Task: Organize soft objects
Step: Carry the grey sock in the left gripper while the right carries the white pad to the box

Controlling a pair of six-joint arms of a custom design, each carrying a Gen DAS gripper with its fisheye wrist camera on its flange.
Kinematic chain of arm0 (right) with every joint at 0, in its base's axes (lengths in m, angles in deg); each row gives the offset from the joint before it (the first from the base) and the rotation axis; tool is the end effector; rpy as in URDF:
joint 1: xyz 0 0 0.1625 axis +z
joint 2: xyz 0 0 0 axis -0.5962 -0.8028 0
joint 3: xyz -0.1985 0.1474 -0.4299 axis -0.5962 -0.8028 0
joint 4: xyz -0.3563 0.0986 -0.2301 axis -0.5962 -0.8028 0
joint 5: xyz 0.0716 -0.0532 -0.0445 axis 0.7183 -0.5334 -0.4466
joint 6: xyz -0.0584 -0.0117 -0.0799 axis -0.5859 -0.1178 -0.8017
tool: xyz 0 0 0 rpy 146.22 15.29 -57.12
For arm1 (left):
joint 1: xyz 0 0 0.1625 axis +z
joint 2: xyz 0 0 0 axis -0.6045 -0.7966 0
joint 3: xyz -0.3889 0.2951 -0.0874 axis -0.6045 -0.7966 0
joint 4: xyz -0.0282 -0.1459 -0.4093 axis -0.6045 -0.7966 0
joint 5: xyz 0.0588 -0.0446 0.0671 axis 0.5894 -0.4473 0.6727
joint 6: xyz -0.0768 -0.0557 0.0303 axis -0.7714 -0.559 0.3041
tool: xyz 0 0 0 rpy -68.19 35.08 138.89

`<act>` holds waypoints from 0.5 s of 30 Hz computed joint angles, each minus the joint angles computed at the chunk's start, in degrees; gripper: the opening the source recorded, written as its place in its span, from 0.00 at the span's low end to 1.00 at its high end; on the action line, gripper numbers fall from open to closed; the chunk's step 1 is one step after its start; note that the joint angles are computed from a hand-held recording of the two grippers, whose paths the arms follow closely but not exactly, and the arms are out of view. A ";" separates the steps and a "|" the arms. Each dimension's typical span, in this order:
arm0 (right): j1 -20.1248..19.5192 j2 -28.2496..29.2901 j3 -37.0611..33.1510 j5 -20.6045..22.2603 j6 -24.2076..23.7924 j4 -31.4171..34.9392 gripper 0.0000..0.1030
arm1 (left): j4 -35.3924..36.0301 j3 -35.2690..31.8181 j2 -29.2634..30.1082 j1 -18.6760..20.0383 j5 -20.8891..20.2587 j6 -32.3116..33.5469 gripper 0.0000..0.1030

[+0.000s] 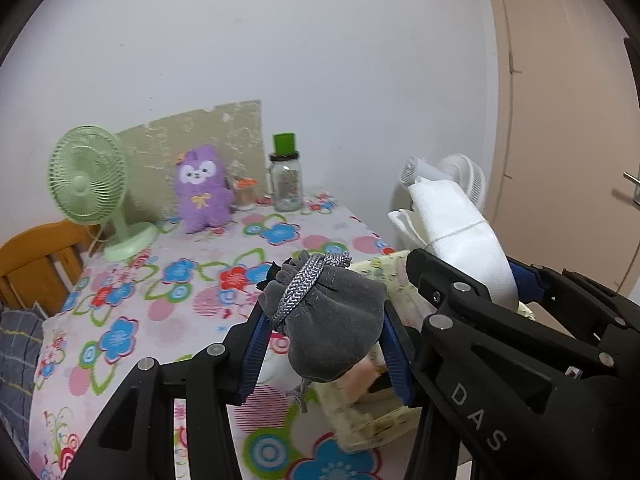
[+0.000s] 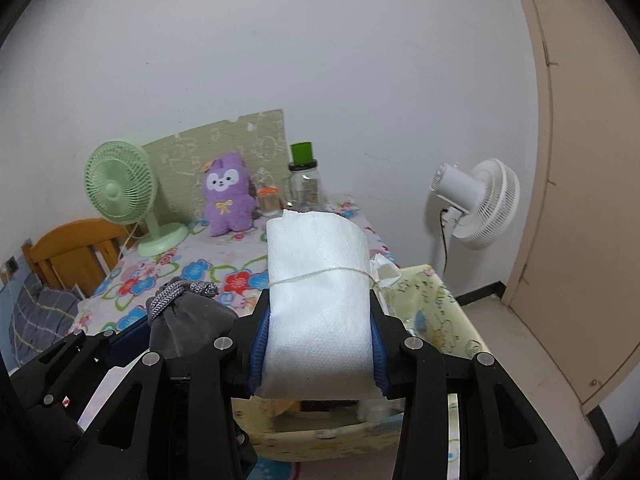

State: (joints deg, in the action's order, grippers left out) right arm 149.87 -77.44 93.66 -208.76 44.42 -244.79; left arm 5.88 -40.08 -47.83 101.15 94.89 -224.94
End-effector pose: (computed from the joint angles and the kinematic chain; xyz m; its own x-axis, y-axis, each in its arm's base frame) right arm 0.3717 -0.7338 0.0747 -0.7292 0.3670 0.5775 -0.4264 0.4163 -0.8030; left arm -0.1941 -0.7761 0.2490 -0.5446 0.5959 -0.5902 0.8381 0.4147 -0.3546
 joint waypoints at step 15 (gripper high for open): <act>-2.99 -3.66 4.90 -3.02 5.51 0.19 0.44 | 11.59 -10.07 8.80 -0.80 3.24 -1.62 0.54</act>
State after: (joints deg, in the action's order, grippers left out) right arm 146.88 -81.10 98.57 -211.78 49.93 -244.60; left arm 17.46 -50.16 -39.03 100.34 98.12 -226.55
